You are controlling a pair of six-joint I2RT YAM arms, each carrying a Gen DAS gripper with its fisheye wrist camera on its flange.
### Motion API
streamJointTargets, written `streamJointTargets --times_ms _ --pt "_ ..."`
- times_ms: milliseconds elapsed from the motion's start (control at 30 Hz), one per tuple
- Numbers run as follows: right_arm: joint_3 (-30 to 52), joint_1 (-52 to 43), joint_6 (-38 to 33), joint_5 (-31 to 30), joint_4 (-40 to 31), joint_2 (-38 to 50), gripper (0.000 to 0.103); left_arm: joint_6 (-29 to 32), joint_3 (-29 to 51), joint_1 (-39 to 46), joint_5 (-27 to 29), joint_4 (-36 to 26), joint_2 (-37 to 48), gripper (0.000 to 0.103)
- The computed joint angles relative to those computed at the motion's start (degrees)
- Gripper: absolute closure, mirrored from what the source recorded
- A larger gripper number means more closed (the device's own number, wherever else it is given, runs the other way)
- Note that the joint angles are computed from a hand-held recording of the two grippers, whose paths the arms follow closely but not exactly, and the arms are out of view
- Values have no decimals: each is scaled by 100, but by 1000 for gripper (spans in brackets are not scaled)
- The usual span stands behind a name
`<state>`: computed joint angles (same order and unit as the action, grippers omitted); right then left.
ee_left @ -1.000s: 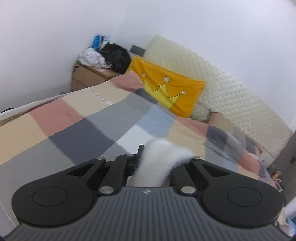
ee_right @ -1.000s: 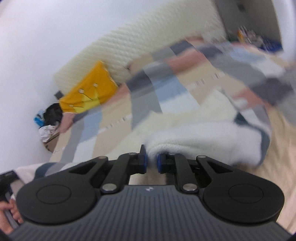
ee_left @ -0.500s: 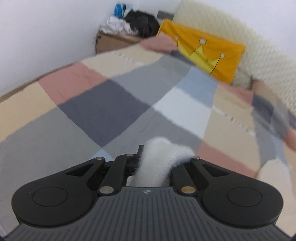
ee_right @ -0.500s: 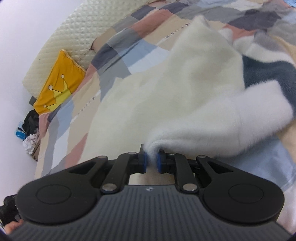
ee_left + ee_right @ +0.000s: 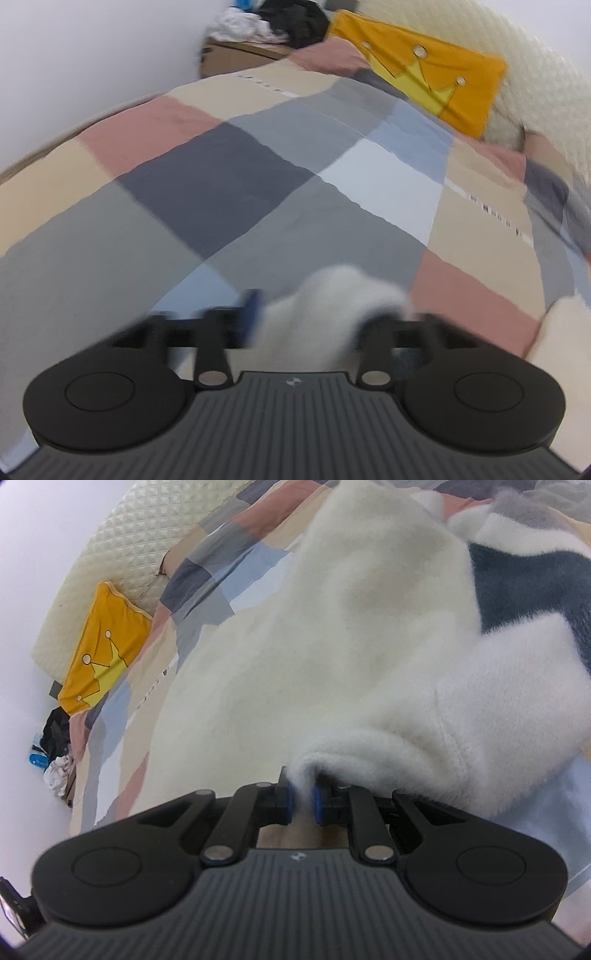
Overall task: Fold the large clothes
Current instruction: 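Lift the sweater with both grippers and shake it loose, then open both grippers and regrasp the sweater hem edge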
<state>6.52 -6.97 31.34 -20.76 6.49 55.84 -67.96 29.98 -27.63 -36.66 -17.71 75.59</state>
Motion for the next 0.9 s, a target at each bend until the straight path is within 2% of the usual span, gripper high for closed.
streamJointTargets --times_ms 100,233,400,467,533,633,667,767,833,900 --pt "-45 62 -9 70 -163 -236 88 -737 -164 -670 -301 -640 -692 29" --pt "-152 116 156 202 -573 -872 87 -1635 -35 -1729 -742 -1665 -1215 28" --pt "-234 369 277 533 -1409 -1941 86 -2875 489 -3340 -1430 -2801 -1073 28" --pt "-247 479 264 662 -1743 -2370 81 -3189 680 -4001 -1690 -2919 -816 28" --pt "-213 601 229 848 -2054 -2668 78 -3261 915 -4487 -1817 -2845 -447 28" --pt "-21 466 9 738 -2600 -2961 75 -2596 1171 -4900 -1690 -2107 -21 28" --pt "54 395 -71 661 -2807 -3099 71 -2366 1241 -4995 -1605 -1804 87 28" --pt "313 -206 -664 65 -3605 -3489 55 -1752 1395 -5215 -1234 -838 433 28" --pt "502 -831 -1307 -506 -4174 -3594 52 -1425 1672 -5359 -1039 -450 891 28" --pt "684 -1404 -1839 -851 -4727 -3738 42 -967 1915 -5446 -743 25 1357 28"
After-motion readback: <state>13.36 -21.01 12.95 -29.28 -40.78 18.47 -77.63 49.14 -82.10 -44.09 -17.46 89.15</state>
